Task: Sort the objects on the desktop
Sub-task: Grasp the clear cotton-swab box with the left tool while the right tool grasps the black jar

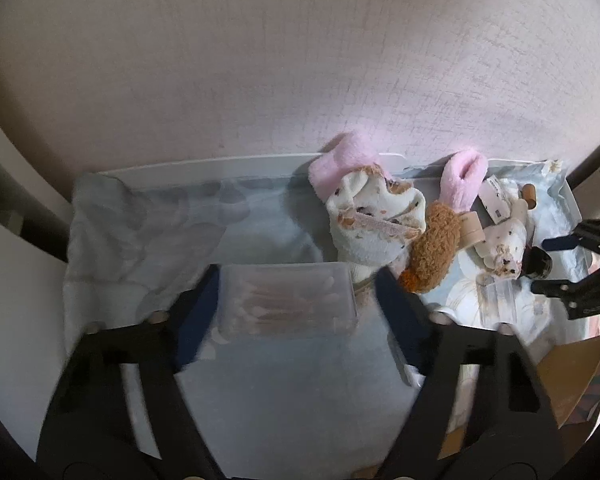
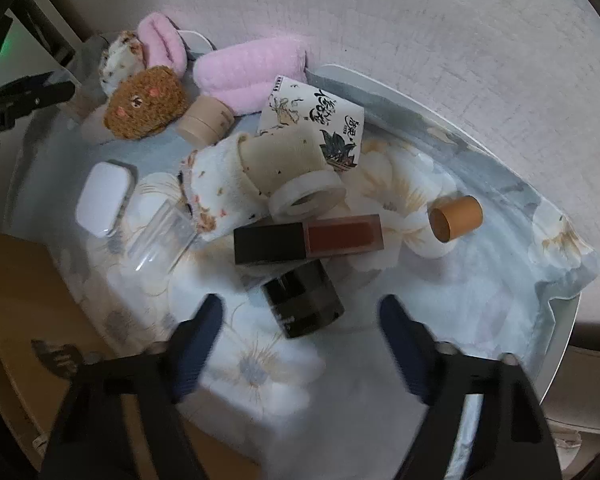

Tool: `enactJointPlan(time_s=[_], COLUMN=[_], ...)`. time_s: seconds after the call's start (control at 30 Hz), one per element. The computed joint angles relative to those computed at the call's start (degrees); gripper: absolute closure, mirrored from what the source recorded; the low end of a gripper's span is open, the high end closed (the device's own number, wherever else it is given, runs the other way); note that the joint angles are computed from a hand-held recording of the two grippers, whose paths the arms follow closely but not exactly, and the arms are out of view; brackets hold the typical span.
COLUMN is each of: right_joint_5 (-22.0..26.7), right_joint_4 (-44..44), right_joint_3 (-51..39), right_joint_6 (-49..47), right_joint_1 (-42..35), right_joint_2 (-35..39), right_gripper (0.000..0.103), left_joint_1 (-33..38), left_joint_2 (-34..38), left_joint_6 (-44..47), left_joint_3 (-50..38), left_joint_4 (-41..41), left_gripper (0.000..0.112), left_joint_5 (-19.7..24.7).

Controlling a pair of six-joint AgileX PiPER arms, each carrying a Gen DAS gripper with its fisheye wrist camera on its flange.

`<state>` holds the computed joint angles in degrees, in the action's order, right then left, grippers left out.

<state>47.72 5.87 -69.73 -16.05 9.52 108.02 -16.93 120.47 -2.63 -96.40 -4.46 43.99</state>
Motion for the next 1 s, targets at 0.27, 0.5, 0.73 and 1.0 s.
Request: enactJointPlan(time_s=[0.27,0.5,0.73,1.0], right_joint_5=[0.6,3.8,9.0,9.7], right_joint_4=[-1.7,-1.3,2.5,3.6], right_joint_3=[-0.3,-0.1,-0.1,2.1], right_joint_6=[2.8,4.2,4.2,9.7], right_joint_1=[0.3,0.1,1.1,11.3], right_joint_2=[1.3,-3.2,-12.9,-21.9], right_gripper=[0.065,0.065,0.065,0.065], left_joint_1=[1.9,2.2,2.1,-1.1], left_joint_2=[-0.8,-7.8,-16.7,-29.4], left_joint_6=[2.1,2.8,2.1,2.7], left_joint_3=[0.7,2.9,5.0,5.8], left_joint_4=[-3.3,-3.2,-2.7,-3.1], left_gripper=[0.056,0.056,0.056,0.056], left_joint_5=[0.4,2.5,5.6,15.0])
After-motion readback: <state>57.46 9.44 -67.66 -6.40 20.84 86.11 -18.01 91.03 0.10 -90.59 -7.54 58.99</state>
